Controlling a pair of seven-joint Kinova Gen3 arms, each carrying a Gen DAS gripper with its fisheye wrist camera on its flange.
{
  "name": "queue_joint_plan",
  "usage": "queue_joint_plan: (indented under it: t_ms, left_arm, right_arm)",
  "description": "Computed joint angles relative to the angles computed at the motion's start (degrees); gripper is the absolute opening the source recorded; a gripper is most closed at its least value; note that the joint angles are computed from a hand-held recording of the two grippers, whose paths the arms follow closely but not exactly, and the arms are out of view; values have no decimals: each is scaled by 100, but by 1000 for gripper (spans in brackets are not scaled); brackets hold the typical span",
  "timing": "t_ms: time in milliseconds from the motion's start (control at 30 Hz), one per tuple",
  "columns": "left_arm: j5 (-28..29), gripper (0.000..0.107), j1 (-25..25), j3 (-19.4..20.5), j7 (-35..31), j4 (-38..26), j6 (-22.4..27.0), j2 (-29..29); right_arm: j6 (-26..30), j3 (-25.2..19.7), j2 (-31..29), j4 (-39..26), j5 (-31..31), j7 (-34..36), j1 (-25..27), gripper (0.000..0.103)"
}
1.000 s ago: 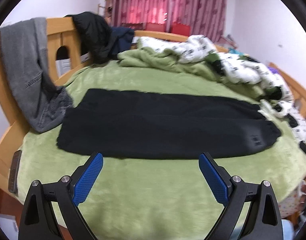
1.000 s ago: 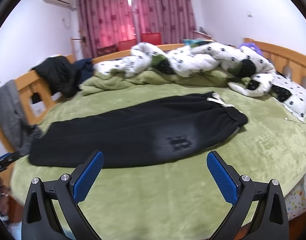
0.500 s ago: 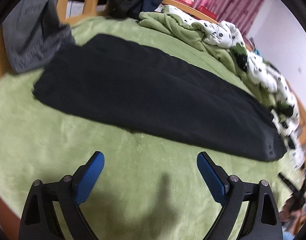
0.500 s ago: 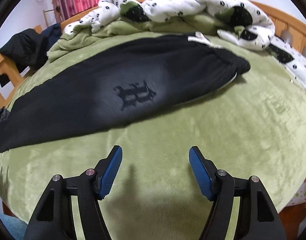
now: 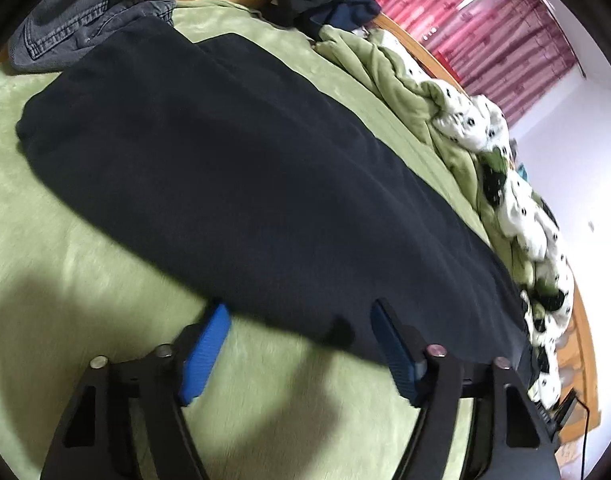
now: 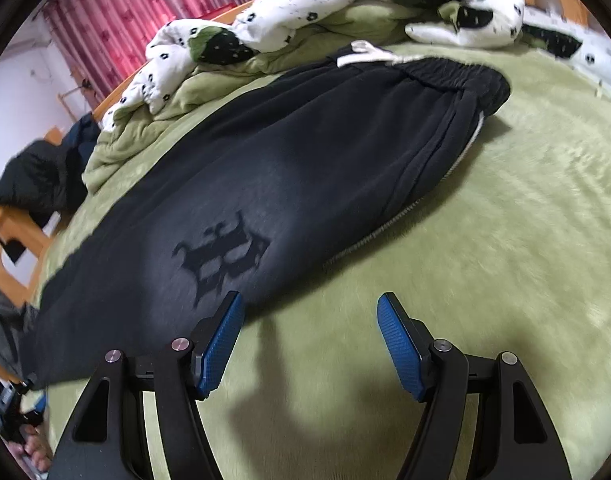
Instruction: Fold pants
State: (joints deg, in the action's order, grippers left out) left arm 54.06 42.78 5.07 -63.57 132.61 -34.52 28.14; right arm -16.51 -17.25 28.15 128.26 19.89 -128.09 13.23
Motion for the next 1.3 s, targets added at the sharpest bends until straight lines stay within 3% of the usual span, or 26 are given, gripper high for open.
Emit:
queue_joint_plan:
  t_ms: [33, 100, 167, 233, 333, 433, 567, 700, 800, 867, 1033, 1133, 1167, 1233, 1300]
  left_arm:
    - [-59, 55, -222, 123, 64, -32, 17, 24]
    - [89, 33, -741, 601, -7, -67, -80, 64]
    - [529, 11, -1204, 1132, -416, -114, -254, 60]
    - [833, 11, -1523, 1663, -882, -81, -594, -5]
    - [1234, 11, -1802, 2222, -1581, -139, -1034, -128]
    - [1526, 11, -1737, 1952, -2280, -354, -795, -475]
    - [1857, 11, -1279, 890, -3212, -799, -124, -753]
    - [2212, 11, -768, -172, -4144, -1456, 204, -536]
    - [2494, 11, -562, -830, -4843, -2050, 484, -209]
    - [2716, 11, -764, -800, -5309, -2408, 529, 34]
    - [3425, 11, -1805, 262, -6474, -3371, 124, 803]
    - [4011, 11, -2189, 805, -7173, -3785, -182, 1151]
    - [4123, 13, -2186, 792, -7357, -3843, -179, 1191]
    - [4067, 31, -2317, 894, -7639, -3752, 105, 1112]
    - [3834, 71, -2157, 781, -7613, -3583, 247, 972]
  right_arm:
    - [17, -159, 110, -101, 94, -84, 166, 68]
    - [101, -195, 215, -309, 5, -41, 180, 53]
    - [399, -129, 228, -568, -237, 96, 2, 26]
    - [352, -209, 157, -581, -368, 251, 31, 20]
    - [284, 186, -203, -553, -796, 857, -493, 17]
    - [390, 207, -429, -685, -774, 1032, -589, 17]
    - [760, -344, -394, -1187, -503, 1069, -127, 17]
    - [966, -177, -206, -1708, -318, 1092, -363, 17]
    - [1422, 319, 20, -2398, -641, 1496, -990, 17]
    - [1572, 831, 293, -2929, -909, 1755, -1519, 17]
    - [2089, 1834, 1214, -4256, -1432, 1738, -2410, 20]
    - [2760, 2549, 1762, -5053, -1548, 1649, -2995, 28]
    - [2993, 2814, 1933, -5283, -1508, 1631, -3207, 31]
    - [3383, 3170, 2000, -5426, -1291, 1548, -3541, 40]
    - [3418, 3287, 1815, -5144, -917, 1326, -3750, 50]
